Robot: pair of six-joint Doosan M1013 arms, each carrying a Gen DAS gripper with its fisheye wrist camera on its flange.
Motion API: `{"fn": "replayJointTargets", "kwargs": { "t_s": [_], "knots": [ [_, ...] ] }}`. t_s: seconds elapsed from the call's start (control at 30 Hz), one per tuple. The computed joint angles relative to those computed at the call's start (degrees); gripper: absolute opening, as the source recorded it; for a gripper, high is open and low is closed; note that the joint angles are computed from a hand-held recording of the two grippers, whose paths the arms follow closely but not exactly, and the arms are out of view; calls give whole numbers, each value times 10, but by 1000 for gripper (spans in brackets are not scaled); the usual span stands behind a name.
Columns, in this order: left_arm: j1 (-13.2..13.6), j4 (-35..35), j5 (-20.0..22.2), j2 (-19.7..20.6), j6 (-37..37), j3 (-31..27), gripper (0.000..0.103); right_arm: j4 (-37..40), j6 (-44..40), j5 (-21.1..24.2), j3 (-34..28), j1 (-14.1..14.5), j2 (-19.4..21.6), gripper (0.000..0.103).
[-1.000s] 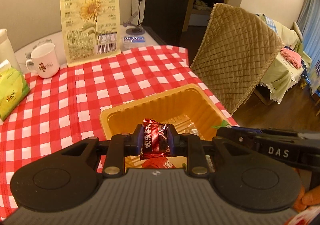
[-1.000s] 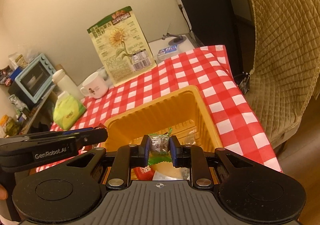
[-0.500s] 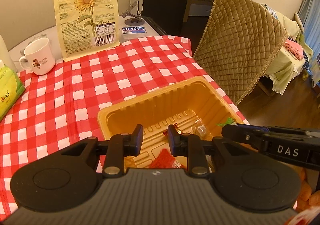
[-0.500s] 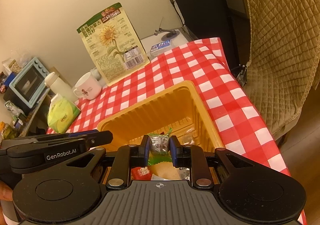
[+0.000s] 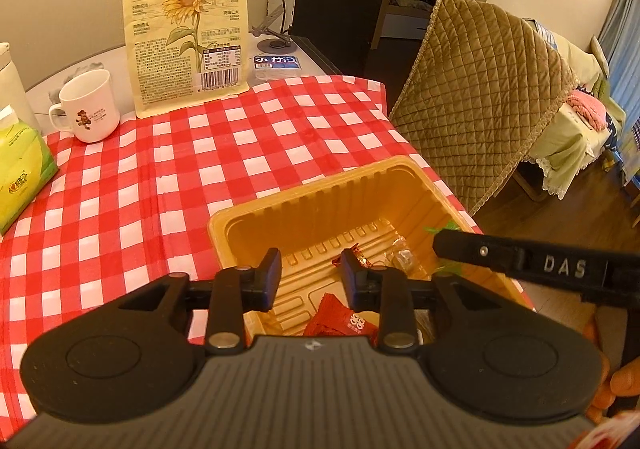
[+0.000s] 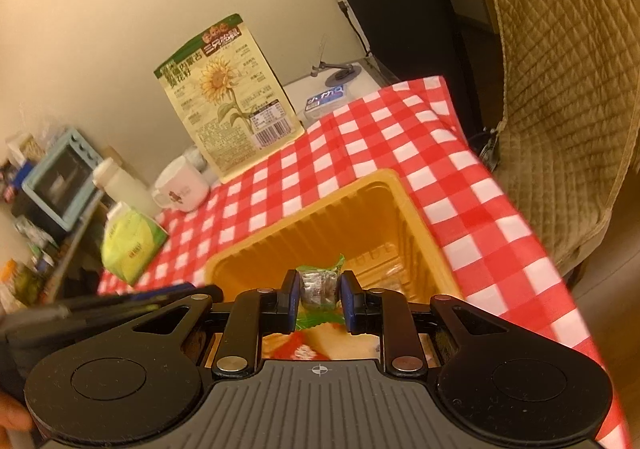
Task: Organize snacks
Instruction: 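Open the left tool over the tray to drop the red candy while the right drops the green candy, then withdraw both open tools from the tray toward the last two candies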
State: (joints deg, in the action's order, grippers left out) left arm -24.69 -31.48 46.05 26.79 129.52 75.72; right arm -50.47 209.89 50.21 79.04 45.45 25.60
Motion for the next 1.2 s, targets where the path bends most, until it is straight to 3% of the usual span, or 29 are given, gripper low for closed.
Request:
{"fn": "replayJointTargets", "kwargs": {
  "t_s": [0.07, 0.13, 0.3, 0.6, 1.0, 1.2],
  "knots": [
    [2, -3, 0, -3, -2, 3, 36, -16, 21, 5, 1, 3, -1, 57],
    [4, -6, -1, -7, -1, 8, 40, -37, 33, 15, 2, 9, -2, 64],
    [11, -21, -2, -21, 8, 26, 52, -47, 55, 19, 6, 16, -9, 66],
    [21, -54, -13, -60, 28, 69, 69, -60, 71, 58, 9, 42, -21, 84],
    [38, -102, -29, -133, 75, 150, 75, -64, 54, 102, 1, 92, -28, 91],
    [55, -121, -35, -173, 91, 200, 78, -56, 56, 99, -1, 117, -27, 92]
  ]
}}
